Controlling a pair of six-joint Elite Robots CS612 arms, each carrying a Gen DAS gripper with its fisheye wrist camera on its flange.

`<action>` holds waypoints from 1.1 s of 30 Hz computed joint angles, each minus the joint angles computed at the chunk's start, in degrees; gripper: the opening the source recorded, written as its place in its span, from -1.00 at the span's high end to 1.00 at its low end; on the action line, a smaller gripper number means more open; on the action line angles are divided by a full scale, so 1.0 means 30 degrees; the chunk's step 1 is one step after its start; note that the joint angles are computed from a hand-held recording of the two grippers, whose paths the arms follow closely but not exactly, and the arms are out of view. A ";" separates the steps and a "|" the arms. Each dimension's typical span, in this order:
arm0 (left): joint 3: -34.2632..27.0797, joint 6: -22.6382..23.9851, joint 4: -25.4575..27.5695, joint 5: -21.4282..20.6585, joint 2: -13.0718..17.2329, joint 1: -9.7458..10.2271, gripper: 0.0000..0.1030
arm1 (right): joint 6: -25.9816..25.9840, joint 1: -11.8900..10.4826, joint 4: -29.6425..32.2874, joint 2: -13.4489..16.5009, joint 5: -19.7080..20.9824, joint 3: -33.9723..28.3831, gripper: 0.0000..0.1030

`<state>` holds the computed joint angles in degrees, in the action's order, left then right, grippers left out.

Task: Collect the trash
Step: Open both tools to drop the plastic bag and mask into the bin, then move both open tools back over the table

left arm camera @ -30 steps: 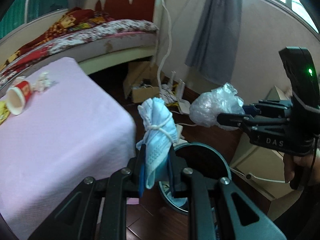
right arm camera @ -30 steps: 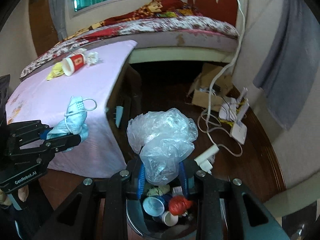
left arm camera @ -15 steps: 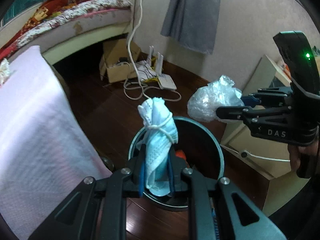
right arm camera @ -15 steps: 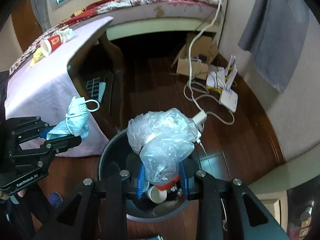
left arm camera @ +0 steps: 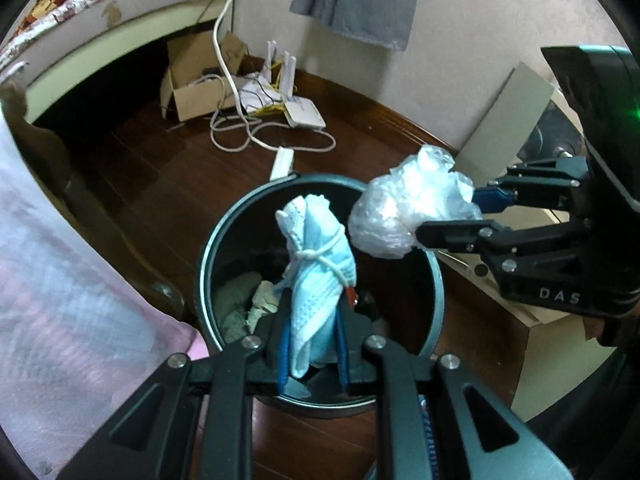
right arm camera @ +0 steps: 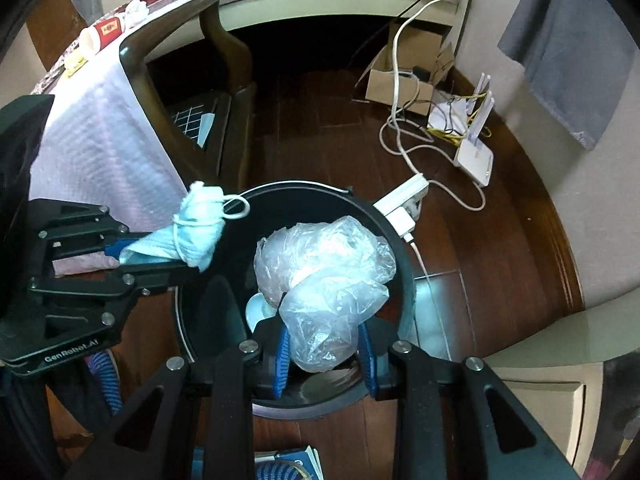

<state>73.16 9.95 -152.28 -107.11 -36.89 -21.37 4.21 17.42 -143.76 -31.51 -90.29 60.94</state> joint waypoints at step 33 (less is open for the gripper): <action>0.1894 -0.2415 -0.3890 0.3960 -0.1272 0.0282 -0.88 | -0.0262 0.0613 -0.0560 0.0231 -0.3189 -0.1018 -1.00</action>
<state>78.84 2.71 -163.95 -95.23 -40.71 -20.52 3.43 19.26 -145.44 -30.82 -99.85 57.88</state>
